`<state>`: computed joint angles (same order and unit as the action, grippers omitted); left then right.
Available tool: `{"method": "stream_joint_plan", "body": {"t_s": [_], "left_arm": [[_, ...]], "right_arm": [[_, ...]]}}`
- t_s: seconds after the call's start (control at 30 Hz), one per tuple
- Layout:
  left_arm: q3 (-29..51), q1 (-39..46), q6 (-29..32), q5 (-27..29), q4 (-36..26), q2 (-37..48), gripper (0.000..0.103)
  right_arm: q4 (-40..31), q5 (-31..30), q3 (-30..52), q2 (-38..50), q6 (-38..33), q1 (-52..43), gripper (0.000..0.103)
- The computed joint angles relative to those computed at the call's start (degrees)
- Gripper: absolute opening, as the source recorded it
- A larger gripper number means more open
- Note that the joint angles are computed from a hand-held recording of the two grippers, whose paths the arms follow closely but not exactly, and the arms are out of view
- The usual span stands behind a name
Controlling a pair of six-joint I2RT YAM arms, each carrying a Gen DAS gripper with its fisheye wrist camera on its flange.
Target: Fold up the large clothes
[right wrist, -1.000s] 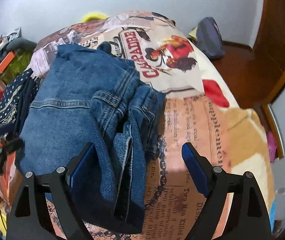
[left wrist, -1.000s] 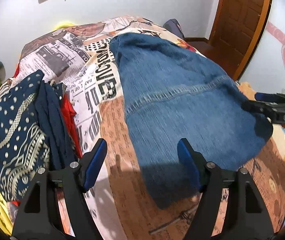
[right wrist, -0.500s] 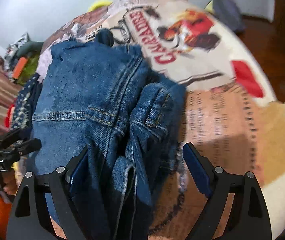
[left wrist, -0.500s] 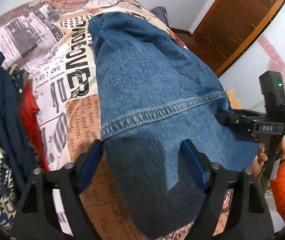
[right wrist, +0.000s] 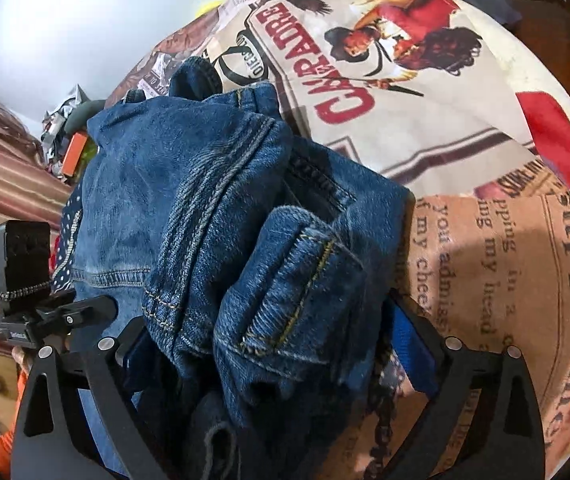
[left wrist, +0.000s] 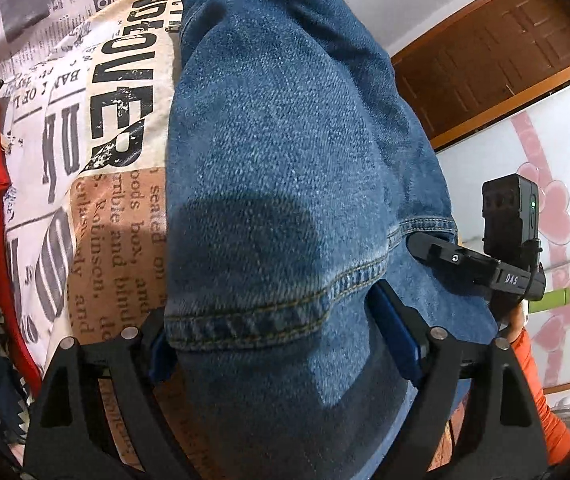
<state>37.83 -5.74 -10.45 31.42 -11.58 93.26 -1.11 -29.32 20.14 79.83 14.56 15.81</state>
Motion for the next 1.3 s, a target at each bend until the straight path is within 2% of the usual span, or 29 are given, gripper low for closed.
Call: {"method": "stream_joint_plan", "body": {"t_s": [0.07, 0.2, 0.23, 0.33, 0.4, 0.5, 0.57, 0.7, 0.87, 0.97, 1.0, 1.07, 1.2, 1.3], "left_arm": [[0.0, -0.2, 0.2, 0.1, 0.0, 0.0, 0.085], [1.3, 0.7, 1.6, 0.6, -1.7, 0.2, 0.082], [1.3, 0.7, 1.6, 0.4, -1.7, 0.1, 0.081], [1.2, 1.3, 2.0, -0.1, -1.3, -1.1, 0.069], [0.4, 2.0, 2.5, 0.0, -2.3, -3.4, 0.056], [0.1, 2.4, 2.1, 0.2, -4.3, -6.9, 0.047], [0.5, 2.2, 2.5, -0.7, -6.6, -9.5, 0.042], [1.2, 2.7, 3.4, -2.2, -13.1, -18.2, 0.039], [4.8, 10.3, 8.6, 1.0, -25.5, -31.0, 0.039], [9.4, 19.5, 15.5, 5.0, -35.2, -36.7, 0.039], [10.8, 20.4, 15.9, 5.1, -36.3, -37.1, 0.039], [14.3, 26.7, 20.5, 7.3, -41.1, -38.2, 0.039], [21.6, 44.8, 36.3, 15.0, -52.9, -34.9, 0.039], [26.2, 55.6, 47.8, 18.2, -60.2, -29.5, 0.039]], "right_arm": [[-1.3, 0.4, -0.2, -1.7, -0.2, 0.2, 0.093], [-2.2, -4.4, 0.9, -0.1, 1.5, -0.9, 0.073], [-2.8, -4.2, 1.0, -0.6, 1.6, -0.8, 0.071], [-6.5, -1.2, 1.8, -3.7, 3.3, 1.8, 0.058], [-10.2, 1.2, 3.5, -5.5, 3.9, 3.9, 0.05], [-14.6, 4.0, 5.7, -8.6, 6.8, 7.3, 0.042], [-18.3, 3.9, 7.1, -10.8, 6.4, 6.8, 0.039], [-23.9, 7.6, 10.1, -17.6, 11.2, 13.0, 0.035], [-28.9, 13.3, 15.8, -23.8, 15.8, 20.9, 0.035], [-30.0, 19.6, 22.1, -23.3, 19.3, 28.9, 0.035], [-30.1, 22.0, 24.8, -22.2, 20.5, 32.1, 0.035], [-29.9, 24.9, 27.7, -20.9, 21.6, 36.3, 0.035], [-26.5, 29.5, 35.7, -12.6, 23.1, 44.0, 0.035], [-23.1, 29.3, 39.8, -6.4, 23.4, 46.2, 0.035]]}}
